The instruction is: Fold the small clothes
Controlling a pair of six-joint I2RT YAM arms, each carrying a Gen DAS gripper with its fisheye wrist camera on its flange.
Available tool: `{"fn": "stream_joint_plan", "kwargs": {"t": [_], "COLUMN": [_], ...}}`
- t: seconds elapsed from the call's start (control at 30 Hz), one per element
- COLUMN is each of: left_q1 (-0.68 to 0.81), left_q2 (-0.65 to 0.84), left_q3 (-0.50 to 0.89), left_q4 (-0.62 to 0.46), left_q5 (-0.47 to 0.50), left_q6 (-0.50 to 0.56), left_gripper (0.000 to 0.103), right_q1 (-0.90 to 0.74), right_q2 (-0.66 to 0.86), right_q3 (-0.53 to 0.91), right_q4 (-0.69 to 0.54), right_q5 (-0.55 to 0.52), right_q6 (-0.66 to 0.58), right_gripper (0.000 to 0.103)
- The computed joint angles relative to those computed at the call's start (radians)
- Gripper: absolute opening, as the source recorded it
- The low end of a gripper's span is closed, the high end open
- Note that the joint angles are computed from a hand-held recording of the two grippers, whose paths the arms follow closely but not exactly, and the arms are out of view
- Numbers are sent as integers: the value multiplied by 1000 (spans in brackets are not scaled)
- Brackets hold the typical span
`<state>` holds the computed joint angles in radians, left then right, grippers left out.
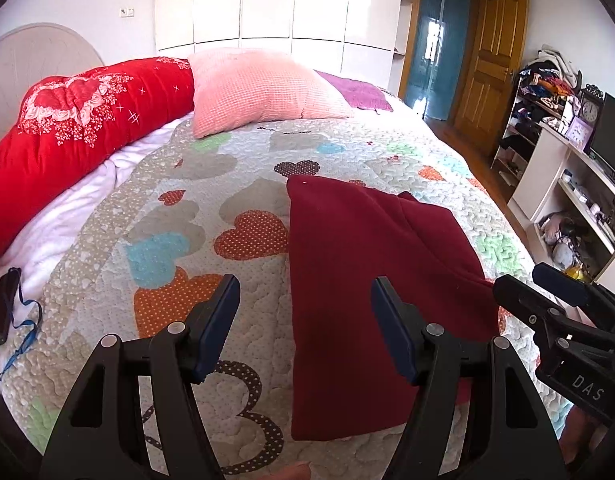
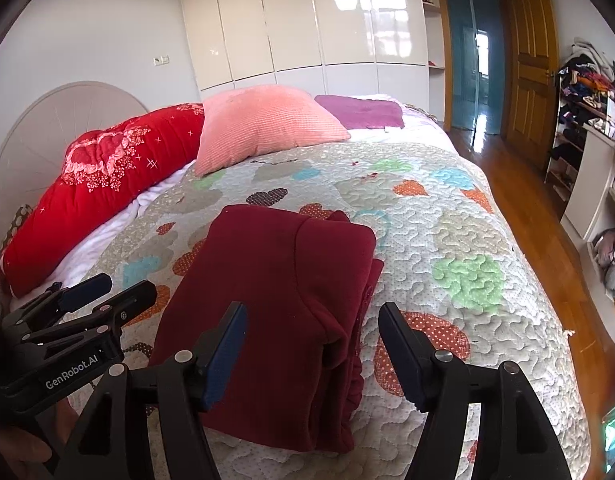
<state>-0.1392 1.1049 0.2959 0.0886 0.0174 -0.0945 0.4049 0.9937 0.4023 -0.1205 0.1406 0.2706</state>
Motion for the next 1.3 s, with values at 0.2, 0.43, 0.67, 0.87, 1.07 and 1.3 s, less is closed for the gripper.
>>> {"fn": "stream_joint_plan", "kwargs": {"t": [0.2,0.43,0.67,0.87,1.07,1.3], "left_q1": [-3,-3,0,-1,-10,-1], "left_q2": [2,18,43,61,72,79], "left_q3": [-1,-2,-2,1,-1,-6], "left_q4": [5,18,39,51,62,78], "left_q5": [-3,-8,-5,-7,-13,5], "left_q6": [-1,0,4,3,3,5], "left_gripper": [68,68,68,68,68,68], "right_q1": [-3,-2,7,2,7,3], "right_q2": [30,62,89,111,134,151], "right_q3": [5,10,12,16,15,13], "right_q4": [10,23,38,48,59,72], "right_q5": [-5,-5,-5,-13,-17,-26], "right_q6": [3,9,11,12,22,24], "right_gripper": [66,66,66,66,66,66]}}
